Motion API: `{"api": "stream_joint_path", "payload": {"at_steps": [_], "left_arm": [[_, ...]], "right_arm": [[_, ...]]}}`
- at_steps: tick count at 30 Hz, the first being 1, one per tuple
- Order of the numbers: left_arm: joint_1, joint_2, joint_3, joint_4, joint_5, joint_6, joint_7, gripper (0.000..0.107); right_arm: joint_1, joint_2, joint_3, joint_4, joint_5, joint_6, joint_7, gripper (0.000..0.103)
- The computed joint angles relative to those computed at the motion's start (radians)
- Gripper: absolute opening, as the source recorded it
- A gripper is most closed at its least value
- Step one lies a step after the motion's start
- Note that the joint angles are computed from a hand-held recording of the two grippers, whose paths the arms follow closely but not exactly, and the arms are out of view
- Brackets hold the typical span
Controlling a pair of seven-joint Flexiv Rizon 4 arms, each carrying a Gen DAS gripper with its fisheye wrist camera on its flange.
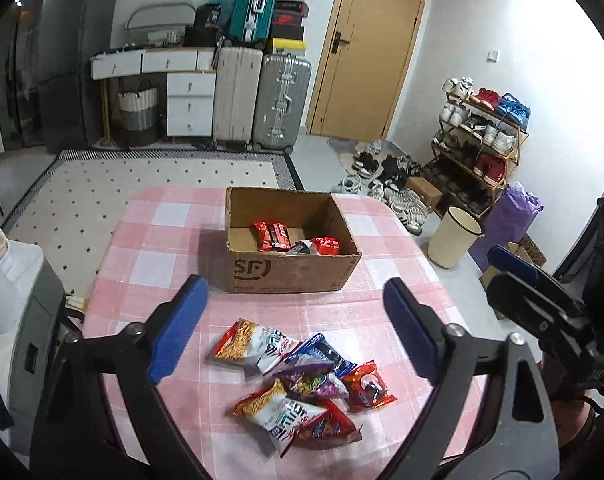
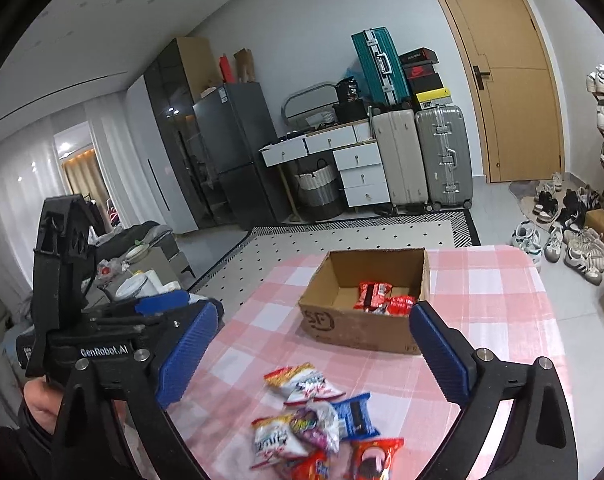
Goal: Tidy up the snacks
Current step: 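Move both open tools back toward the snack pile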
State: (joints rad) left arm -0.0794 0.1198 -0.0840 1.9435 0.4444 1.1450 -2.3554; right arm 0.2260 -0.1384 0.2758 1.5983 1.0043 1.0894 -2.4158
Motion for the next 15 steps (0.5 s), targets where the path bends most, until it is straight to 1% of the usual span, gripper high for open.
{"api": "stream_joint_path", "payload": {"at_steps": [1,2,4,6,9,12,13,15], "left_arm": [[0.0,0.019,-0.011,0.005,0.031,-0.02,-0.027,0.1],[0.002,0.039,-0.023,0.012,0.062,-0.037,-0.058,0.103],[0.001,0.078,-0.037,0.044,0.094,-0.032,-0.097,0.103],[-0.004,0.105,-0.04,0.086,0.079,-0.002,-0.108,0.103],[0.004,0.136,-0.057,0.138,0.064,0.019,-0.118,0.102],[0.007,0.157,-0.075,0.182,0.048,0.025,-0.107,0.103],[0.012,0.162,-0.084,0.189,0.049,0.019,-0.108,0.103],[0.013,0.165,-0.085,0.212,0.035,0.038,-0.101,0.103]], "right_arm": [[-0.005,0.018,0.004,0.02,0.01,0.005,-0.018,0.099],[-0.012,0.037,0.006,0.039,0.031,0.002,-0.045,0.099],[-0.025,0.082,-0.002,0.078,0.098,-0.03,-0.122,0.099],[-0.025,0.134,-0.021,0.133,0.152,-0.052,-0.18,0.1],[-0.009,0.189,-0.058,0.202,0.19,-0.087,-0.191,0.101],[0.02,0.213,-0.08,0.25,0.186,-0.059,-0.199,0.101],[0.03,0.211,-0.086,0.255,0.178,-0.05,-0.196,0.101],[0.044,0.211,-0.093,0.274,0.157,-0.04,-0.181,0.101]]}}
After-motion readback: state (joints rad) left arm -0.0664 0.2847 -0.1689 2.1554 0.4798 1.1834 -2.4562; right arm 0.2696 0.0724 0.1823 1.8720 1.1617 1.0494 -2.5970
